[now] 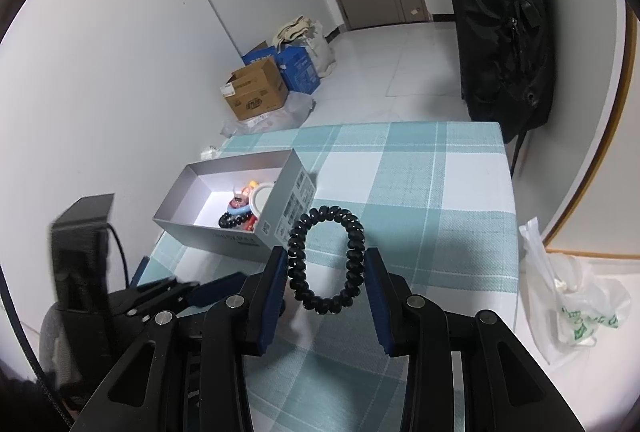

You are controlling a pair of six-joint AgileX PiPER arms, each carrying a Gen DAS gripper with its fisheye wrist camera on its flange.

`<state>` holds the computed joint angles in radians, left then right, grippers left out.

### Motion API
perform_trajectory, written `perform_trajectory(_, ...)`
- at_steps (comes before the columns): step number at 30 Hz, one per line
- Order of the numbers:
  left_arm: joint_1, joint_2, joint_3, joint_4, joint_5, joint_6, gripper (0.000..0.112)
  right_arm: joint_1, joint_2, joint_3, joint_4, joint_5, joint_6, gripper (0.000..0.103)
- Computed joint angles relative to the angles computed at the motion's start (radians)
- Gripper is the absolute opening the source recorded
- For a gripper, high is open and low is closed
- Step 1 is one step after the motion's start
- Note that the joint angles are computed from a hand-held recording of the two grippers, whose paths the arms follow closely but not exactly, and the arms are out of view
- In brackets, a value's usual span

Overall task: Organize jewelry
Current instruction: 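Carry the hair tie and badge disc into the box and open both tools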

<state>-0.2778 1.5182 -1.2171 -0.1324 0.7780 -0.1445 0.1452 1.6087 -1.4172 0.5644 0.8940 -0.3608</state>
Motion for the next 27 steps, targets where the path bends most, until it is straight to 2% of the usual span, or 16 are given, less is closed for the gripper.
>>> perform_trajectory(7,0.049,-0.078,0.034,-0.019,-0.058,0.024,0.037,0.027,0.017,-0.032,0.007,-0.004,0.033,0.037)
perform_trajectory(10,0.072,-0.095,0.038,-0.033,-0.076,0.034,0.037,0.038,-0.001,-0.004,0.050,-0.047,-0.009,0.037)
perform_trajectory(16,0.131,-0.126,0.043,-0.104,-0.113,0.084,0.037,0.074,0.005,-0.060,0.132,-0.052,-0.055,0.037)
perform_trajectory(22,0.198,-0.120,0.074,-0.138,-0.196,0.138,0.037,0.116,0.046,-0.105,0.199,-0.090,-0.122,0.037)
perform_trajectory(24,0.238,-0.114,0.072,-0.215,-0.190,0.204,0.037,0.129,0.066,-0.120,0.205,-0.097,-0.133,0.037)
perform_trajectory(27,0.264,-0.105,0.059,-0.231,-0.208,0.234,0.037,0.141,0.094,-0.132,0.221,-0.109,-0.154,0.037)
